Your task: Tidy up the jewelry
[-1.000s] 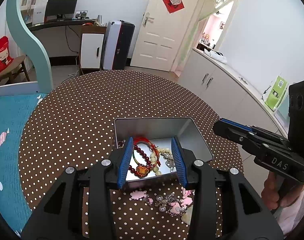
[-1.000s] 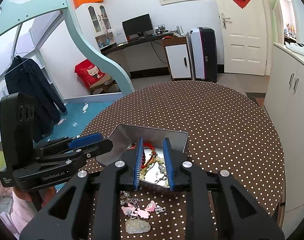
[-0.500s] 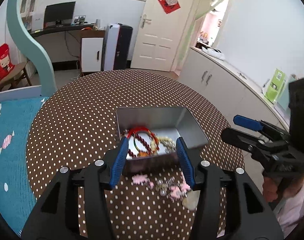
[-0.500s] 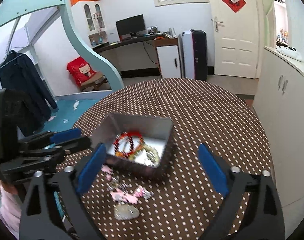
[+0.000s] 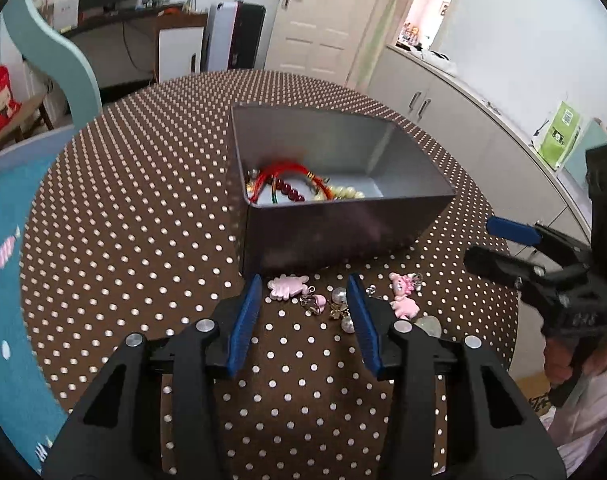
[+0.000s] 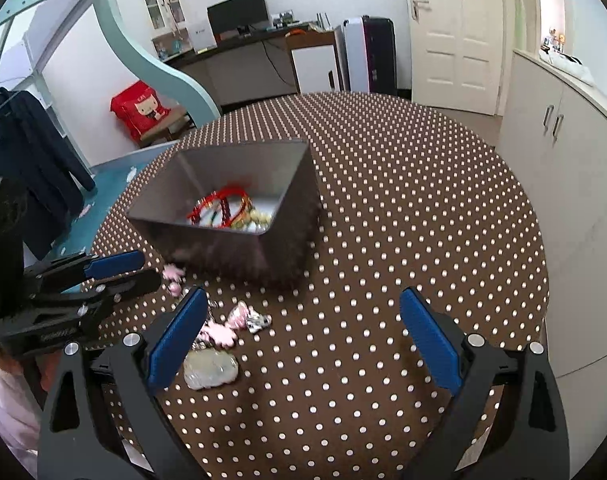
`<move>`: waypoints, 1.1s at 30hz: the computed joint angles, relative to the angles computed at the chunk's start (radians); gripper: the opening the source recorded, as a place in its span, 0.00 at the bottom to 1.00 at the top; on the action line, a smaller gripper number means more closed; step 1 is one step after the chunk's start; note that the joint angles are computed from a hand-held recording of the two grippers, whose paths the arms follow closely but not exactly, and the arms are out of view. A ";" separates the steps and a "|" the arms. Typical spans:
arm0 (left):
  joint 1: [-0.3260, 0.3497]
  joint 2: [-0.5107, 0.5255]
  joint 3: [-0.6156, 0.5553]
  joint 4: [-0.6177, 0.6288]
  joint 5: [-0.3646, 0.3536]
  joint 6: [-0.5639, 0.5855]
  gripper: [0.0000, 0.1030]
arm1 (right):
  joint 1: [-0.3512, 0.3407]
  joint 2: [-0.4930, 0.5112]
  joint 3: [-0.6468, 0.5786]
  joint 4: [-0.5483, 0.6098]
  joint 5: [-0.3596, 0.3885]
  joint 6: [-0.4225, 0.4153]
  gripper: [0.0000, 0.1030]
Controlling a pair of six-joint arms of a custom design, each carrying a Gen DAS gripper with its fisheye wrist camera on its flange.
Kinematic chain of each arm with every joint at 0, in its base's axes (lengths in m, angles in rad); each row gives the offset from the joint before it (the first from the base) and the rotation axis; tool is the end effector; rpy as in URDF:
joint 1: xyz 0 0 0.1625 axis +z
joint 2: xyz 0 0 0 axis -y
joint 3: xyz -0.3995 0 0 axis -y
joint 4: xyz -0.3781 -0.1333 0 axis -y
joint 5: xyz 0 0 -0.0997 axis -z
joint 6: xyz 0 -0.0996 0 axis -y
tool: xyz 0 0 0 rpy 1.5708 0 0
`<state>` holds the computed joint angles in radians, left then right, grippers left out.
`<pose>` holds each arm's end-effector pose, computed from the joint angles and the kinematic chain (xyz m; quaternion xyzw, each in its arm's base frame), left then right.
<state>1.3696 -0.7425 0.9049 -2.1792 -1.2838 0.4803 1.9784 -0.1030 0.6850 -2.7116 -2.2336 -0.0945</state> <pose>-0.0014 -0.8148 0.3283 0.2928 0.9203 -0.1974 0.1686 0.3989 -0.7421 -0.0180 0.1389 -0.9027 0.3063 0.2683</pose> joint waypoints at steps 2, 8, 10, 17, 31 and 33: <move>0.003 0.023 -0.025 0.006 0.011 -0.015 0.41 | -0.002 0.005 -0.007 0.020 0.002 0.006 0.90; 0.008 0.051 -0.061 0.028 0.016 -0.026 0.23 | 0.001 0.024 -0.027 0.032 0.004 -0.020 0.90; 0.010 0.057 -0.074 0.039 0.009 -0.036 0.23 | -0.001 0.033 -0.038 0.036 0.002 -0.036 0.90; 0.013 0.056 -0.077 0.038 0.012 -0.037 0.23 | 0.004 0.108 -0.136 0.078 -0.050 -0.108 0.76; 0.027 0.016 -0.048 0.032 -0.029 -0.065 0.22 | -0.001 0.131 -0.156 0.084 -0.003 -0.227 0.25; 0.027 0.012 -0.042 0.029 -0.032 -0.065 0.22 | -0.004 0.123 -0.149 0.090 0.008 -0.206 0.25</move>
<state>1.3963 -0.7302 0.8629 -2.1506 -1.3157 0.4152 1.9744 0.0199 0.5359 -2.6215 -2.2252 -0.3006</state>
